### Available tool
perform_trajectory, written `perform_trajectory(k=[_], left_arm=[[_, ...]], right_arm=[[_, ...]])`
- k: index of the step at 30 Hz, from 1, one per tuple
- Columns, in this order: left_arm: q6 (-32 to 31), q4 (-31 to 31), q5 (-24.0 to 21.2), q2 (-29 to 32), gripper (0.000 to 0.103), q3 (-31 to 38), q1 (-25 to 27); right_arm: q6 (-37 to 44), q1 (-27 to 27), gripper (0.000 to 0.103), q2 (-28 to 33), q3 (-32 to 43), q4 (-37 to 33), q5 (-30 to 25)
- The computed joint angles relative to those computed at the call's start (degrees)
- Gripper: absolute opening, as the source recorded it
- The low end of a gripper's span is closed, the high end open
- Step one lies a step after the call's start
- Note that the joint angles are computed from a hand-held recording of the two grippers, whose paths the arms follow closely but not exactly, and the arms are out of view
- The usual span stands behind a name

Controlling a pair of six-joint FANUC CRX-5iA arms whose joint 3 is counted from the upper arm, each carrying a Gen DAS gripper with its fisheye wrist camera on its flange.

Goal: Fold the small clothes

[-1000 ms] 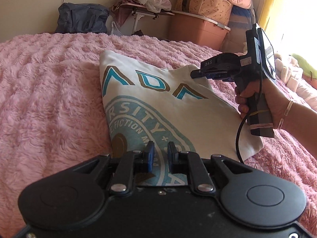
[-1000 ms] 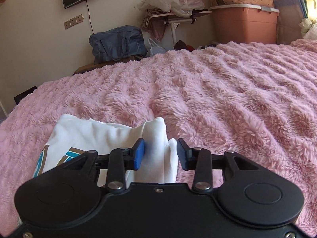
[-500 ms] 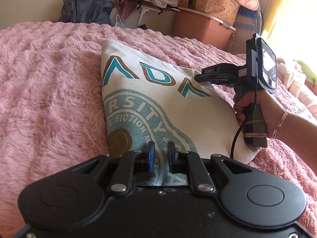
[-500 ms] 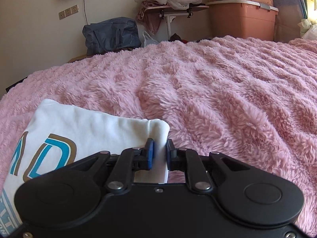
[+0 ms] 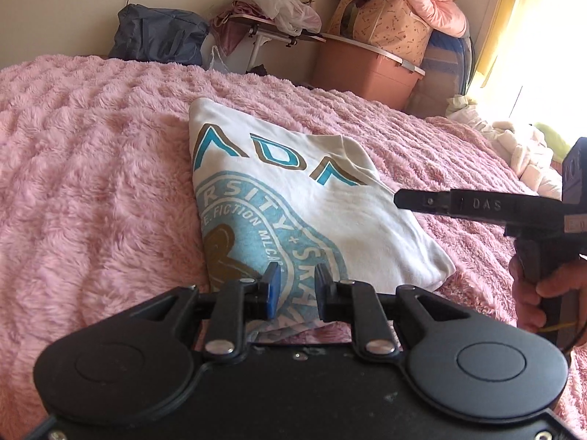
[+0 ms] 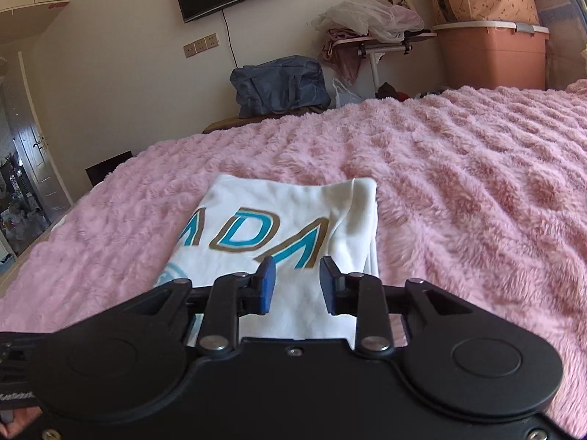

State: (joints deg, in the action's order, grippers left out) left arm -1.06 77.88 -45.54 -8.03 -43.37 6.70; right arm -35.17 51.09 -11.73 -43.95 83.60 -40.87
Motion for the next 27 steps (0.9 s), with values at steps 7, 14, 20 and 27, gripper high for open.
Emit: perform_trajectory(k=[7,14,20,27], left_arm=[[3.79,-6.38,0.55,2.48,0.019,2.27,0.35],[8.70,-13.39,1.14,1.92,0.021,5.03,0.32],[9.83,-13.44,-0.60,-1.48,0.030,4.30,2.09],[11.29,-16.78,-2.74,-1.90,0.031,3.77,4.82]], right_arm=[[-7.08,2.91,0.021,1.28,-2.38,-4.33,0.31],[-4.18,4.09,0.014,1.79,-1.13,-8.58,-1.39],[-2.79,9.44,0.026,-0.07,-0.29,-8.58,-7.44],[1.17,13.14,0.028,0.72,0.79,-14.25,-12.27]])
